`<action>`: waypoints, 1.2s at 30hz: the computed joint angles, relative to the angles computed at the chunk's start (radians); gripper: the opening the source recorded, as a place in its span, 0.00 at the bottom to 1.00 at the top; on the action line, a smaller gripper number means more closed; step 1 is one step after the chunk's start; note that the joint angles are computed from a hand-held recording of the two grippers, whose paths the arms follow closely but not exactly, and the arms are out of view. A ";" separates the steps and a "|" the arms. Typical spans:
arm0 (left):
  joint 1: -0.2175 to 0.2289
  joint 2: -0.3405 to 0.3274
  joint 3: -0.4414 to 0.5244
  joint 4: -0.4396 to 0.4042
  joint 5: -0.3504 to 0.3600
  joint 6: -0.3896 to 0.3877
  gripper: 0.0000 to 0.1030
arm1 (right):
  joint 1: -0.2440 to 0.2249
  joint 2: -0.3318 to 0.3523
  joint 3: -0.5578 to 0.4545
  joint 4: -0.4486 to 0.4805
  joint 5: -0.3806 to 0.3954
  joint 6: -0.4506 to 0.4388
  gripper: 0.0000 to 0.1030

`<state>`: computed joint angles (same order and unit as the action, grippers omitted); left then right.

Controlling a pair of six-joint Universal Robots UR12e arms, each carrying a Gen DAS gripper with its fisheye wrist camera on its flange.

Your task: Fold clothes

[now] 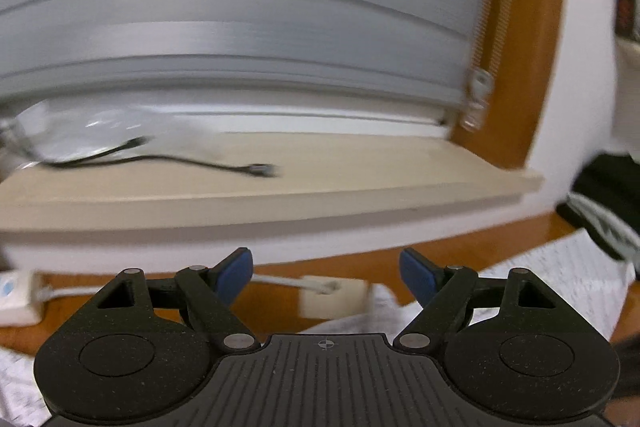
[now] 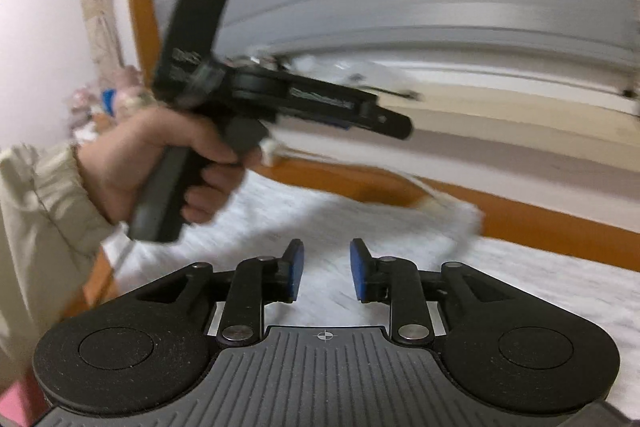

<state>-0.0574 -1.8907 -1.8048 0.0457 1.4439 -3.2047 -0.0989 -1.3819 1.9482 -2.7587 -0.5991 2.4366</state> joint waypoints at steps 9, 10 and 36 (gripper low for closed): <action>-0.064 -0.094 0.123 -0.169 0.017 0.149 0.45 | -0.039 -0.015 0.027 0.089 -0.158 -0.153 0.26; -0.064 -0.105 0.134 -0.190 0.022 0.160 0.41 | -0.040 -0.016 0.033 0.087 -0.169 -0.160 0.26; -0.060 -0.152 0.165 -0.283 -0.053 0.319 0.14 | -0.147 -0.094 0.142 0.158 -0.079 -0.360 0.26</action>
<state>-0.1177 -2.0424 -1.6395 -0.2375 1.3913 -2.8862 -0.2462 -1.4764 2.0903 -2.6006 -0.6785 2.0764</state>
